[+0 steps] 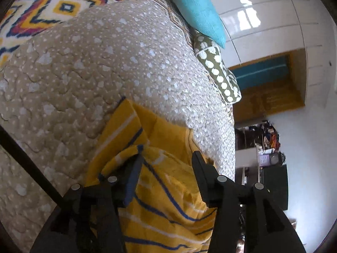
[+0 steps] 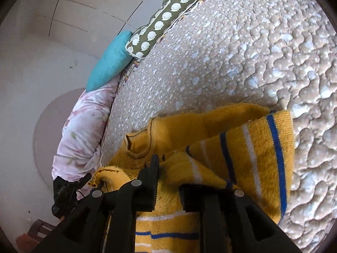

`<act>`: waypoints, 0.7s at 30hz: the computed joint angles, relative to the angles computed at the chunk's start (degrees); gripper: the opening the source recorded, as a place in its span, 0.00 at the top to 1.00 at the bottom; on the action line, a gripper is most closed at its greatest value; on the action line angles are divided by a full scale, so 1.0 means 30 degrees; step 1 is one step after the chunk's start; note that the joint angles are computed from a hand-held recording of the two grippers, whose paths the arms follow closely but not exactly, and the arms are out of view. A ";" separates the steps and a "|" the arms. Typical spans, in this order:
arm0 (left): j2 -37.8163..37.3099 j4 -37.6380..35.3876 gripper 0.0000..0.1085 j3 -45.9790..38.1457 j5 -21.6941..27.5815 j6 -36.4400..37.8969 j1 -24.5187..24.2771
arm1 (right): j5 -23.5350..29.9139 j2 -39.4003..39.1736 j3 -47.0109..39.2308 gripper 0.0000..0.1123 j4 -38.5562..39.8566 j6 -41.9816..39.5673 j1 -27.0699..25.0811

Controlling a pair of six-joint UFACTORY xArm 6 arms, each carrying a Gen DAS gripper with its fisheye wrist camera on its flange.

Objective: Fold small clothes
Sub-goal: 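Lift the hem with both tools and fold it toward the collar, then open both tools to release the folded hem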

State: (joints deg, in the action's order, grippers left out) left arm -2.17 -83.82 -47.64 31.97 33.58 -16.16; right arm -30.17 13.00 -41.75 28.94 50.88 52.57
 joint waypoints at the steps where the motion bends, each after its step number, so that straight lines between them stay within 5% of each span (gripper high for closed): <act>1: 0.0013 0.0033 0.56 -0.0020 0.0059 0.0034 0.0101 | -0.0385 0.0015 0.0218 0.83 -0.0960 0.1014 -0.0244; 5: -0.0190 0.0439 0.56 -0.0011 0.0301 0.0095 0.0391 | -0.3501 0.0474 0.1129 0.71 -0.4203 0.5567 -0.1227; 14: -0.2181 0.0437 0.41 0.0759 -0.0350 0.0109 0.1189 | -0.7193 0.1945 0.0863 0.46 -0.4945 0.9919 -0.1655; 21: -0.4168 0.6067 0.39 0.2367 -0.2539 -0.2448 0.0139 | -1.1576 0.3363 0.0895 0.35 -0.2840 1.2595 -0.0851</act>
